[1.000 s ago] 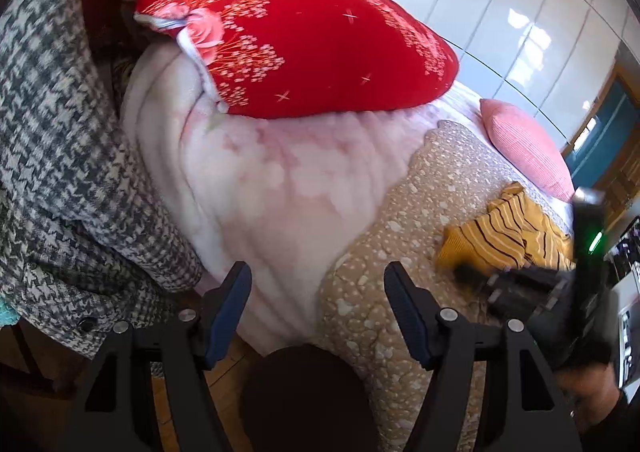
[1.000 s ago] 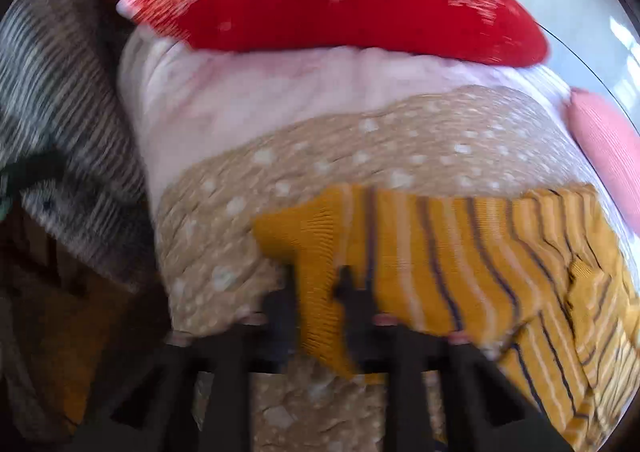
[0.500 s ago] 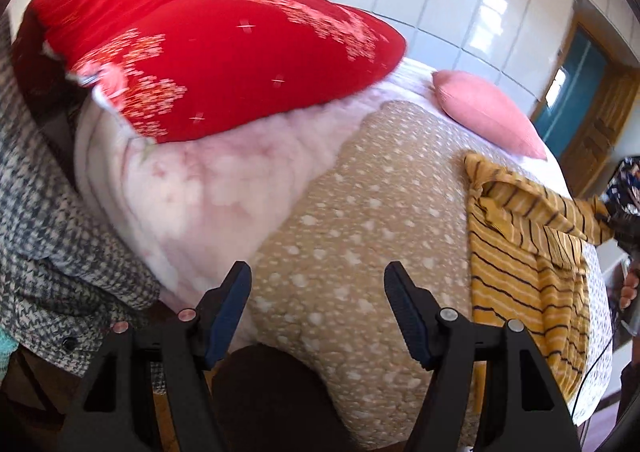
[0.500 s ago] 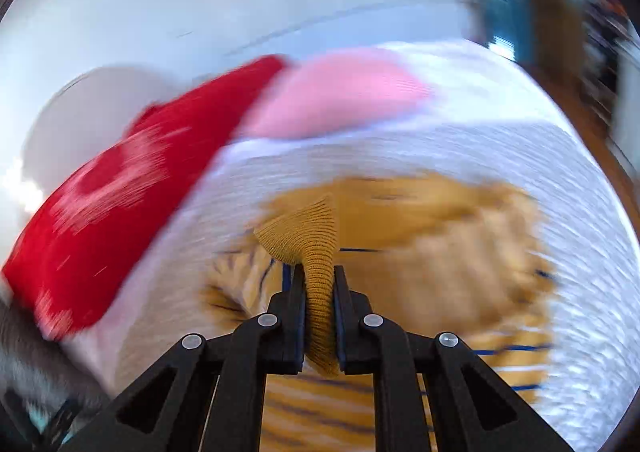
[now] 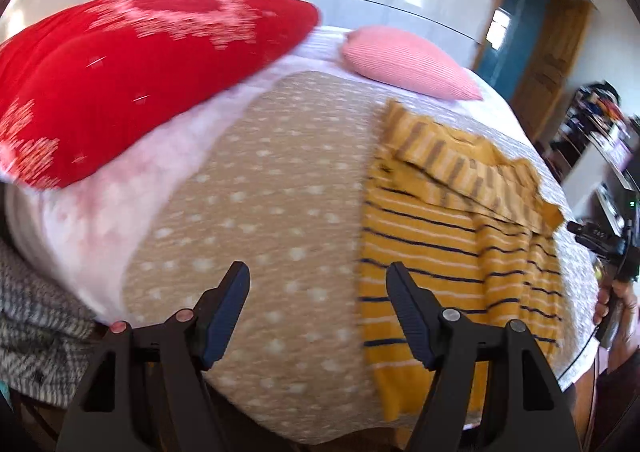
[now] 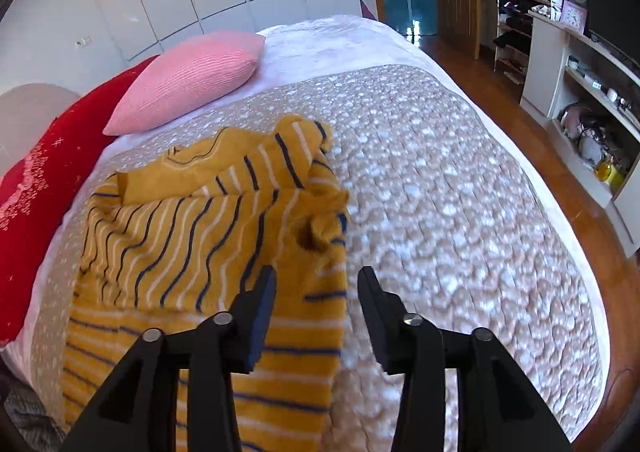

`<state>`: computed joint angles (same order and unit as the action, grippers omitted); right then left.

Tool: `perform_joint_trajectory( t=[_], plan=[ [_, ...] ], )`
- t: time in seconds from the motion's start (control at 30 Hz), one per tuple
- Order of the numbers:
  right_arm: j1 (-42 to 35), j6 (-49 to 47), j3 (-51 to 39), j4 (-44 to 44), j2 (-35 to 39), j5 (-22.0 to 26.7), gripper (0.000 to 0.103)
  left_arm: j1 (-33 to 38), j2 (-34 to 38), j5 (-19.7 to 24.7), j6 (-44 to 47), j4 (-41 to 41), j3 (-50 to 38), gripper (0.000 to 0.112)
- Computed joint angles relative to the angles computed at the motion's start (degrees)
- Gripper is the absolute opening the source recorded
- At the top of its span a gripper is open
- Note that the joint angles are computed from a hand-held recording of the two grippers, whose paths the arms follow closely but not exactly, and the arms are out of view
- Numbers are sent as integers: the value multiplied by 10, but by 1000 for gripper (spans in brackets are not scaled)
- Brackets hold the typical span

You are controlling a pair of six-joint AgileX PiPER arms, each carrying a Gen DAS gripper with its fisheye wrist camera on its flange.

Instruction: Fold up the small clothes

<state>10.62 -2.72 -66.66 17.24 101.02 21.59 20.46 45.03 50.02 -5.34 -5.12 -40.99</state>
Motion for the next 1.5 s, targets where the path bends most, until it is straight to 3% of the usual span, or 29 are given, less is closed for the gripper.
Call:
perform_joint_trajectory(
  t=[0.13,0.33,0.47,0.6,0.67,0.73,0.87,1.0,1.07,1.13,1.17,1.27,1.37,1.5],
  plan=[
    [-23,-90,40,91,-13,-15,51,-140,111,-50,-128,111,-64,71],
    [-43,-219,87,214,-26,-27,54,-159,354,-118,-103,130,-222,71],
    [-53,-257,103,254,-19,-34,55,-164,514,-105,-88,149,-368,71],
    [-61,-282,112,279,-8,-39,55,-173,662,-42,-99,193,-529,68],
    [-64,-289,113,289,-1,-40,55,-164,726,9,-84,180,-608,17],
    [-66,-296,112,298,5,-42,55,-150,767,49,-109,198,-660,0],
    [-68,-314,105,310,13,-48,55,-107,784,48,-148,221,-660,0],
    [-70,-353,106,355,17,-52,55,-58,704,-22,-81,127,-543,1],
    [-75,-365,109,376,13,-42,56,-52,661,-50,-59,105,-487,13],
    [-86,-397,117,413,6,-26,57,-51,633,-62,-35,80,-457,49],
    [-92,-405,124,424,-1,-18,57,-54,626,-65,-30,76,-451,53],
    [-98,-400,149,428,-25,-16,58,-82,627,-64,-44,101,-467,54],
    [-104,-409,184,443,-64,-16,59,-104,659,-40,-41,96,-528,63],
    [-100,-394,221,426,-107,-26,63,-138,744,8,-70,151,-658,65]
  ],
)
